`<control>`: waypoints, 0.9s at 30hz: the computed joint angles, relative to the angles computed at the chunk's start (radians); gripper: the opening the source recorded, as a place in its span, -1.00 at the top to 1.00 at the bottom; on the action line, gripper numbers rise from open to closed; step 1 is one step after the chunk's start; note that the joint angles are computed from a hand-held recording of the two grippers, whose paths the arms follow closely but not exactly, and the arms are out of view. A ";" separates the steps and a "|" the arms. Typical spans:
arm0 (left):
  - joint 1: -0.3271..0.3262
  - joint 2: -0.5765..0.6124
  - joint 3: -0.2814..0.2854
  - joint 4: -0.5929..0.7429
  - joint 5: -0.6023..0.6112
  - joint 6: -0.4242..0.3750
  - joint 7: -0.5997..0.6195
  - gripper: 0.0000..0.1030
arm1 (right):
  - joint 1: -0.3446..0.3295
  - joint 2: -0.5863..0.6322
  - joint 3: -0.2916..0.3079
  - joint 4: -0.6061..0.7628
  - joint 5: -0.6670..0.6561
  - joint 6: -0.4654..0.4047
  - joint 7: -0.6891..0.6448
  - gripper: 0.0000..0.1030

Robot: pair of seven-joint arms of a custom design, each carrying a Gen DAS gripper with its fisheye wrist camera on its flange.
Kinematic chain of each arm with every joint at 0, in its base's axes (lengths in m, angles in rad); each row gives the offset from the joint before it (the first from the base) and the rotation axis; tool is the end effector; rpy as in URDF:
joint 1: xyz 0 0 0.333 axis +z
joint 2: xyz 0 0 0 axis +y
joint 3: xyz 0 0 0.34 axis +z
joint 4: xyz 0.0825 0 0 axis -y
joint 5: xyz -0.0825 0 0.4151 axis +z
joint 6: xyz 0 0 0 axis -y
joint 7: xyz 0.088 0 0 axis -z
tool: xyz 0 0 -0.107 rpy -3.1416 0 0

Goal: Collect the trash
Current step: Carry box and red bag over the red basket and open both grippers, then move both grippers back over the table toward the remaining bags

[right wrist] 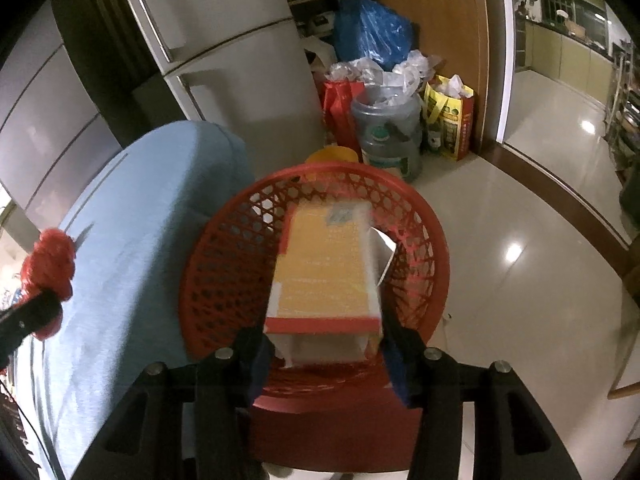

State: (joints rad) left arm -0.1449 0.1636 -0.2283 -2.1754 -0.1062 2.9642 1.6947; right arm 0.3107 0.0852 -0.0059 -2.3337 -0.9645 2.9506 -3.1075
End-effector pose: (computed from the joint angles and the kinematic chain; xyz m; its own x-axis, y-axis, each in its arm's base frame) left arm 0.5871 -0.2178 0.3927 -0.3863 -0.9215 0.0405 -0.7536 0.2900 -0.5899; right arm 0.5144 0.2188 0.3415 -0.3036 -0.9206 -0.2457 -0.7490 0.3899 -0.5357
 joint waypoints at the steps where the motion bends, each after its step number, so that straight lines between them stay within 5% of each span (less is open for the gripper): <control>1: -0.009 0.006 0.004 0.010 0.014 -0.004 -0.011 0.16 | -0.002 0.004 0.002 0.001 0.017 -0.001 -0.013 -0.14; 3: -0.011 0.016 -0.001 0.026 0.015 -0.016 -0.007 0.16 | -0.002 0.007 -0.005 -0.003 0.015 0.007 0.001 -0.28; 14: 0.001 0.111 -0.085 0.155 -0.095 -0.120 0.137 0.16 | -0.049 -0.053 -0.003 -0.048 -0.173 0.009 0.228 -0.28; 16: -0.014 0.132 -0.081 0.184 -0.096 -0.147 0.145 0.11 | -0.062 -0.062 0.006 -0.058 -0.184 0.008 0.243 -0.28; 20: -0.047 0.186 -0.063 0.262 -0.072 -0.193 0.126 -0.35 | -0.080 -0.070 0.019 -0.069 -0.191 0.008 0.261 -0.28; 27: -0.043 0.175 -0.037 0.254 -0.047 -0.178 0.081 -0.37 | -0.094 -0.083 0.036 -0.076 -0.205 -0.002 0.279 -0.28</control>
